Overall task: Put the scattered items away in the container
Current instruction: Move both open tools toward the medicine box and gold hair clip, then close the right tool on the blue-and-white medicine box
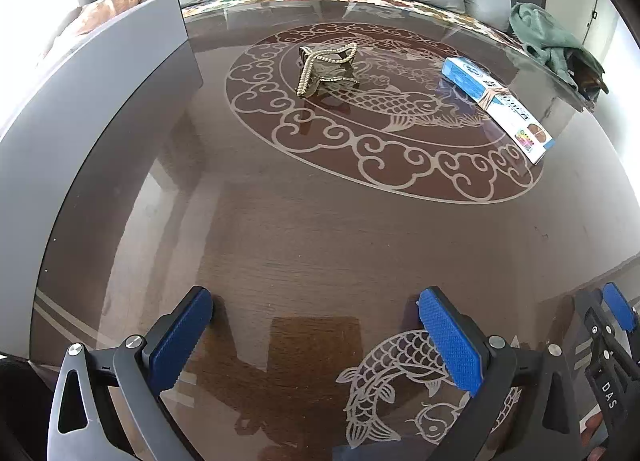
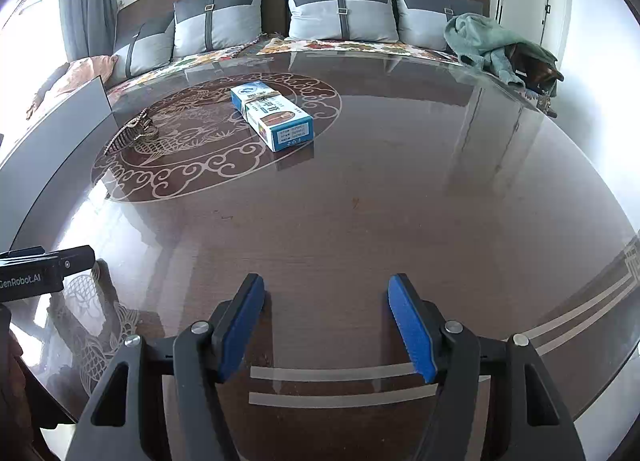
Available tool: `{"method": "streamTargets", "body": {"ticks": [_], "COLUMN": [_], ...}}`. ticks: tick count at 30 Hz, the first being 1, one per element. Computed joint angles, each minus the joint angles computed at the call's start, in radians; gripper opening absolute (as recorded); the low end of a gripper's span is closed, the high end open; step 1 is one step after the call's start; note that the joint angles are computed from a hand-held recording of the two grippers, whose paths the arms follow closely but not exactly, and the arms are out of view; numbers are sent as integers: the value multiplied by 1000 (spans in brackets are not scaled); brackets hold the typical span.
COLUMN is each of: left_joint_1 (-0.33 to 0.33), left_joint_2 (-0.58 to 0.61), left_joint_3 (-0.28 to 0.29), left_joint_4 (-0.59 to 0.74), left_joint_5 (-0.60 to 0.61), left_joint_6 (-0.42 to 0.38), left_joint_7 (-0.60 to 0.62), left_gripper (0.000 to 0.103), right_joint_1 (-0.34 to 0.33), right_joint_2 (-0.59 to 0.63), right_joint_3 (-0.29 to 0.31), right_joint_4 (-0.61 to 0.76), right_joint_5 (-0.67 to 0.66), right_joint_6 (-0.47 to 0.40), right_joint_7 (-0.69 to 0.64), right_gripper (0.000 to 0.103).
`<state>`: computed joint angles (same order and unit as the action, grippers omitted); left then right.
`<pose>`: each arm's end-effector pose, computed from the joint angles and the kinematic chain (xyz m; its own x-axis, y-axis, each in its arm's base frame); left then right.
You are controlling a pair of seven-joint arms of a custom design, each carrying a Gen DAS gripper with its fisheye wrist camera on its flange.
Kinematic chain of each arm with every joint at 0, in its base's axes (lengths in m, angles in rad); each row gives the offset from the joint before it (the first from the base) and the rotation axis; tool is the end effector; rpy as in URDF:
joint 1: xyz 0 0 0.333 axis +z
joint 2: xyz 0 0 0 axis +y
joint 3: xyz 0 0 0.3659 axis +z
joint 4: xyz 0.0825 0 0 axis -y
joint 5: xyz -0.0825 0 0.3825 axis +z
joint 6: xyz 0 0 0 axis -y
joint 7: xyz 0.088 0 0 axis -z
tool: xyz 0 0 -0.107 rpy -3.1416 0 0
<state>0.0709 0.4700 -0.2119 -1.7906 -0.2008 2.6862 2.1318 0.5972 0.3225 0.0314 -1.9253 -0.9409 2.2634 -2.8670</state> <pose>0.7066 -0.0726 0.3861 -0.4775 -0.8786 0.0031 -0.7806 0.4226 -0.4604 0.5313 0.3582 0.3812 -0.5647 -0.8253 0.0076 -0.6296 0.4248 -0.6505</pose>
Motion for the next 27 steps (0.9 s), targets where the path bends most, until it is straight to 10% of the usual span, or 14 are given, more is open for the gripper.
{"method": "streamTargets", "body": {"ticks": [14, 21, 27], "left_joint_1": [12, 77, 69], "left_joint_2": [13, 30, 38], "left_joint_3": [-2, -51, -37], "left_joint_4": [47, 127, 139], "left_joint_5": [-5, -160, -183], "left_joint_6": [-75, -134, -146], "left_joint_7": [35, 126, 138], "left_gripper": [103, 103, 103], "right_joint_1": [-14, -86, -217], "right_joint_2": [0, -71, 19], "right_joint_3": [2, -50, -60], "right_joint_4": [0, -55, 86], "right_joint_5": [19, -201, -68], "right_joint_6": [23, 302, 470], "right_joint_7": [-39, -7, -390], "right_gripper": [67, 67, 67]}}
